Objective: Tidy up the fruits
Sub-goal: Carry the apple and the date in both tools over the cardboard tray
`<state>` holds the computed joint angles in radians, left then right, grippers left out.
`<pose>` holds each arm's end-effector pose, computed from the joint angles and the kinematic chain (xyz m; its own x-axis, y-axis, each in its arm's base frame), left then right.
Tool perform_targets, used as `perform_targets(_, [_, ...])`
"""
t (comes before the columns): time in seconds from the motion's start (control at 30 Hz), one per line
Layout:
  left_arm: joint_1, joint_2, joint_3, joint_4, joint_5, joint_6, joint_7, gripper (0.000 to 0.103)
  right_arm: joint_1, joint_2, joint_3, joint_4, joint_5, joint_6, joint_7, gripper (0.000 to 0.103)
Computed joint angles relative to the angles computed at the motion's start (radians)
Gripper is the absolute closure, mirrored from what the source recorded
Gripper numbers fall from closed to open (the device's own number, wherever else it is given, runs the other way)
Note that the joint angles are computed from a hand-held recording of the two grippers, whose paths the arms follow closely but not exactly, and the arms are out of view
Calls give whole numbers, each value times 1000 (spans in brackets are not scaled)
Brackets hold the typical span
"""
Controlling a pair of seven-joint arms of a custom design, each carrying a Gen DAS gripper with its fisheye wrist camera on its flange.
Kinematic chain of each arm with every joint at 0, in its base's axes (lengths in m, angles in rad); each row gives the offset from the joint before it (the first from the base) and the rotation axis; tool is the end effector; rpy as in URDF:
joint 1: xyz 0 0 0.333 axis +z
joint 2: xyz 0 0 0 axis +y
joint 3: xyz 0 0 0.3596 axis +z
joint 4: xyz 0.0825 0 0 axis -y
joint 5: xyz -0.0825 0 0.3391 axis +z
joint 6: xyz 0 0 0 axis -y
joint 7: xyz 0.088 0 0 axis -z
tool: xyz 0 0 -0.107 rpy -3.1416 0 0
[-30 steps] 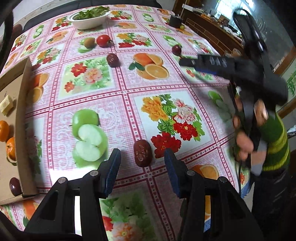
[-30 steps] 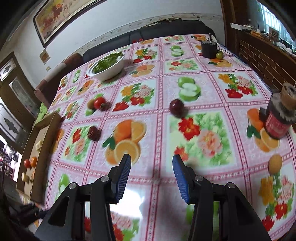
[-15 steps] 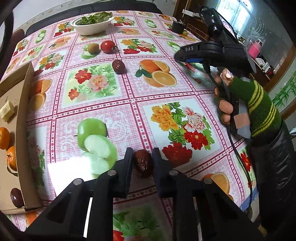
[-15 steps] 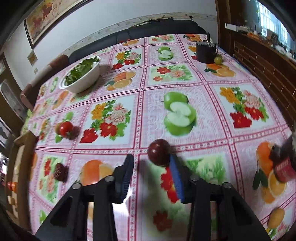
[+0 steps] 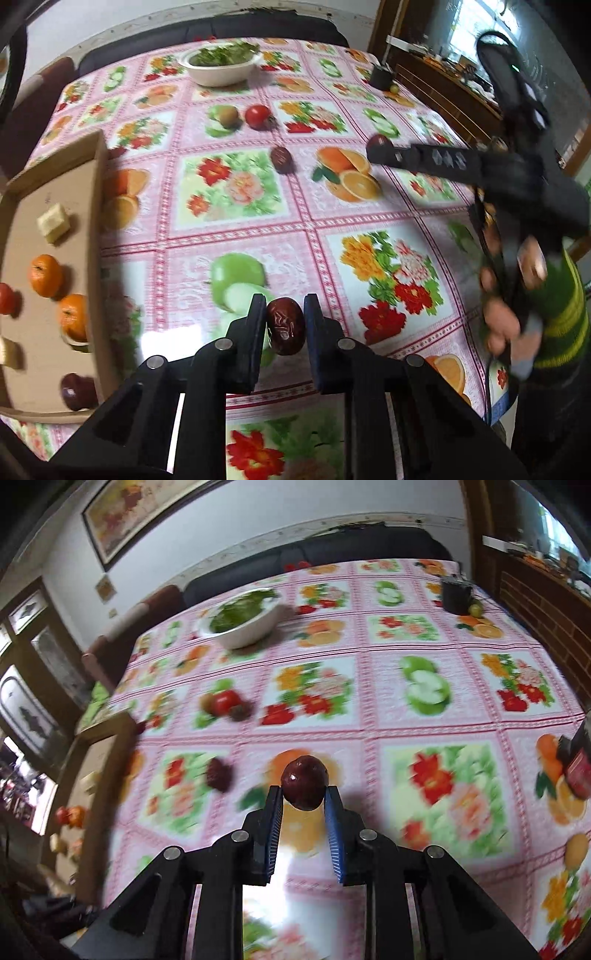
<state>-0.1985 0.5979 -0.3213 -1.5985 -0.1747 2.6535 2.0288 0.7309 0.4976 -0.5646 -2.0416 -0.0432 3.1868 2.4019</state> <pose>0.6496 -0.3065 0.4099 -0.6953 -0.7119 0.0990 -0.6483 0.5616 -0.5141 0.6170 0.1582 0.3848 -0.3440 -0.8992 -0.2702 -0.6458 0.4355 -0.6271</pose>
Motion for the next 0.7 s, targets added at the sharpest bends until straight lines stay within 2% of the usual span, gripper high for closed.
perform_targets(0.1, [-2, -11, 16, -8, 7, 36, -20, 85, -9, -15, 42, 5, -4, 3, -15, 79])
perform_targets(0.4, [31, -9, 22, 15, 9, 67, -55, 85, -9, -22, 94, 57, -42, -27, -21, 79])
perform_targets(0.7, [65, -1, 14, 37, -8, 63, -56, 85, -101, 2, 220, 157, -98, -77, -25, 79])
